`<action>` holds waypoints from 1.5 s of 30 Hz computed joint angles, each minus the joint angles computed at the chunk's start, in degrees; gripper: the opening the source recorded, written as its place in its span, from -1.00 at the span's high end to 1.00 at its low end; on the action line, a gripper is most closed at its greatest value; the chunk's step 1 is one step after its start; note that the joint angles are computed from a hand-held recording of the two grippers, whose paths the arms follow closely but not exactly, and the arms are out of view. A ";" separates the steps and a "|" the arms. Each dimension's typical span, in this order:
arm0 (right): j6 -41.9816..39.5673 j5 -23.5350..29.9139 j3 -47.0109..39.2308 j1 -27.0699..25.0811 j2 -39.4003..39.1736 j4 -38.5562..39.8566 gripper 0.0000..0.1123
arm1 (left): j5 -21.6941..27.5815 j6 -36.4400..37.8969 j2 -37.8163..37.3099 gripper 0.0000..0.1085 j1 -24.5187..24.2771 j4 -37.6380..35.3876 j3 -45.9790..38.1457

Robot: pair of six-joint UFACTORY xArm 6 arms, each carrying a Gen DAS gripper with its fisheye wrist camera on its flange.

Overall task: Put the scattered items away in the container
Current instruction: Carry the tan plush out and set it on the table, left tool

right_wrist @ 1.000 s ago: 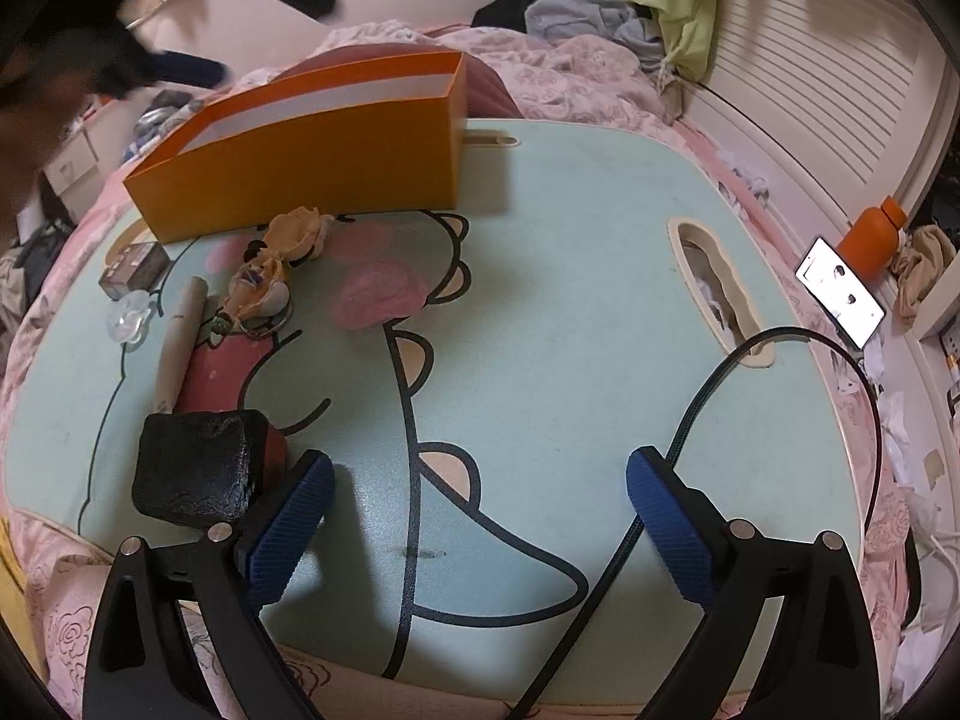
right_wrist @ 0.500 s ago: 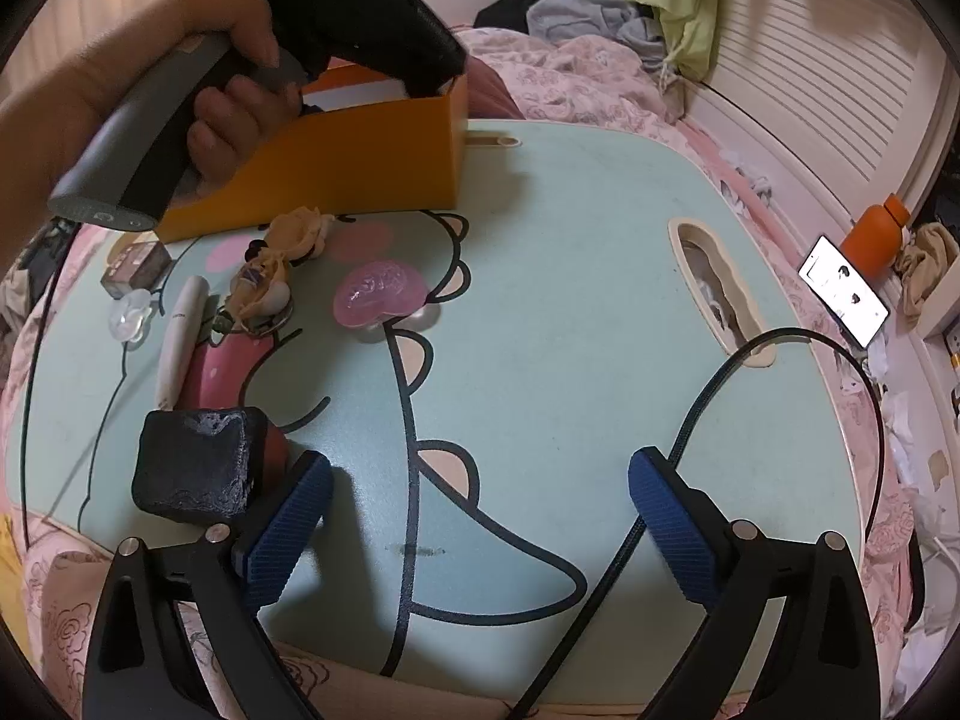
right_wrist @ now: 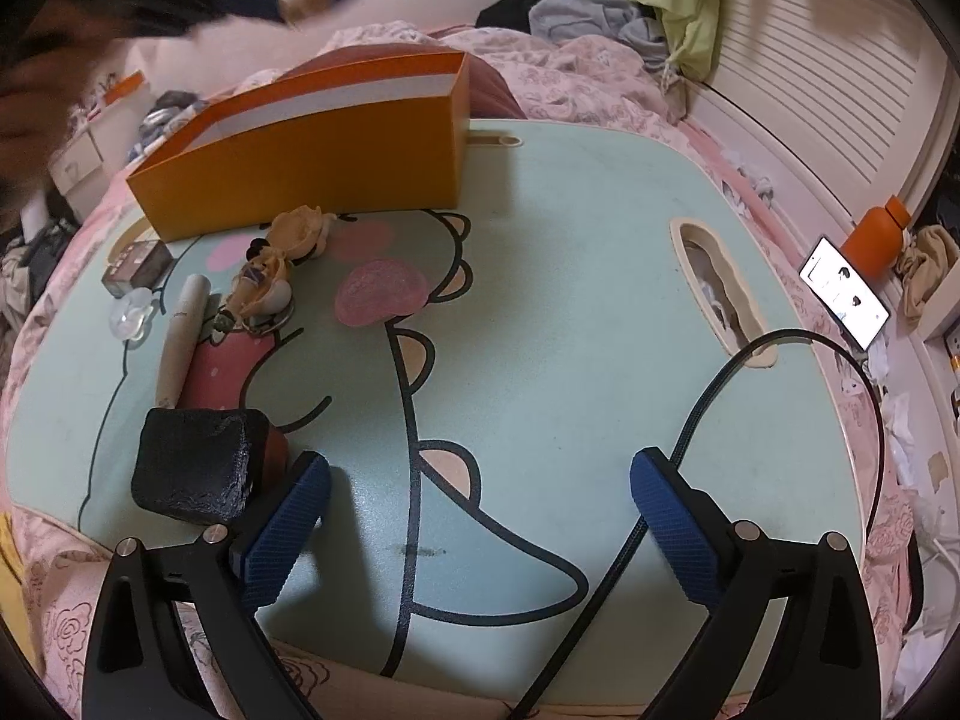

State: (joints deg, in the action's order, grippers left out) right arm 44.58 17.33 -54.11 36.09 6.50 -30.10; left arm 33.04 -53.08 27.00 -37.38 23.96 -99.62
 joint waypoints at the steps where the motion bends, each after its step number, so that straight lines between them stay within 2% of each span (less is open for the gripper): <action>1: 0.01 0.08 -0.04 0.03 0.02 -0.01 -0.79 | -2.26 -1.55 -2.81 0.28 -0.54 1.95 3.57; 3: 2.37 0.28 -0.06 0.14 -0.01 -2.18 -0.79 | -6.68 -5.73 -8.41 0.28 -1.65 6.84 11.10; 7: 2.04 0.53 -0.09 0.22 -0.06 -1.92 -0.79 | -9.16 -14.94 -16.06 0.28 -3.10 14.04 22.56; 9: 3.08 0.31 -0.04 0.17 -0.03 -2.95 -0.79 | -8.52 -20.07 -19.07 0.28 -3.67 17.16 27.71; 12: 2.26 0.50 -0.07 0.21 -0.07 -2.20 -0.79 | -8.82 -25.50 -21.97 0.28 -4.00 18.60 34.45; 15: 3.27 0.31 -0.02 0.16 -0.04 -3.18 -0.79 | -11.92 -32.07 -24.49 0.28 -3.86 20.36 40.82; 18: 2.06 0.71 -0.14 0.26 -0.09 -1.95 -0.79 | -11.81 -37.04 -25.56 0.28 -4.57 22.69 43.64; 21: 2.30 0.78 -0.17 0.28 -0.09 -2.23 -0.79 | -9.69 -37.28 -25.34 0.27 -6.18 22.79 44.01; 24: 2.53 0.77 -0.17 0.29 -0.07 -2.46 -0.79 | -10.94 -37.13 -24.23 0.25 -6.48 21.78 43.88; 26: 2.50 0.84 -0.16 0.30 -0.11 -2.41 -0.79 | -9.42 -37.82 -23.24 0.19 -6.90 22.11 43.17; 28: 2.18 1.05 -0.23 0.35 -0.16 -1.99 -0.80 | -2.95 -39.47 -22.36 0.06 -8.23 22.24 41.21; 30: 3.54 0.50 -0.06 0.23 -0.07 -3.31 -0.80 | 2.17 -43.00 -22.30 0.03 -9.63 24.66 40.23; 32: 2.85 0.62 -0.04 0.25 -0.17 -2.59 -0.79 | 2.28 -45.62 -23.21 -0.11 -10.45 28.24 40.91; 33: 1.87 -0.24 0.38 0.09 -0.44 -1.49 -0.78 | 2.50 -46.14 -23.60 -0.27 -10.83 29.30 41.23; 34: -0.46 -1.28 0.91 -0.03 -0.79 0.89 -0.74 | 3.44 -46.34 -23.90 -0.37 -11.44 29.96 41.34; 36: -3.65 -4.12 2.10 -0.54 -1.90 3.55 -0.35 | 6.00 -46.82 -24.97 -0.38 -12.88 31.25 42.27; 38: -3.10 -1.99 0.44 -1.08 -3.53 0.03 -0.31 | 7.09 -46.51 -25.80 -0.38 -13.57 30.73 43.45; 40: -9.05 -3.16 -1.53 -1.76 -4.75 4.46 -0.31 | 8.35 -47.64 -26.39 -0.38 -14.31 29.42 44.53; 42: -20.71 -4.42 -5.68 -1.39 -3.78 16.27 -0.31 | 7.79 -49.42 -26.91 -0.38 -14.08 29.48 45.56; 44: -31.92 0.33 -13.71 0.42 -0.37 28.27 -0.24 | 6.28 -51.55 -27.67 -0.38 -13.50 30.16 46.92; 45: -37.68 4.14 -19.70 1.81 2.88 34.26 -0.12 | 6.03 -52.17 -27.94 -0.38 -13.25 29.99 47.38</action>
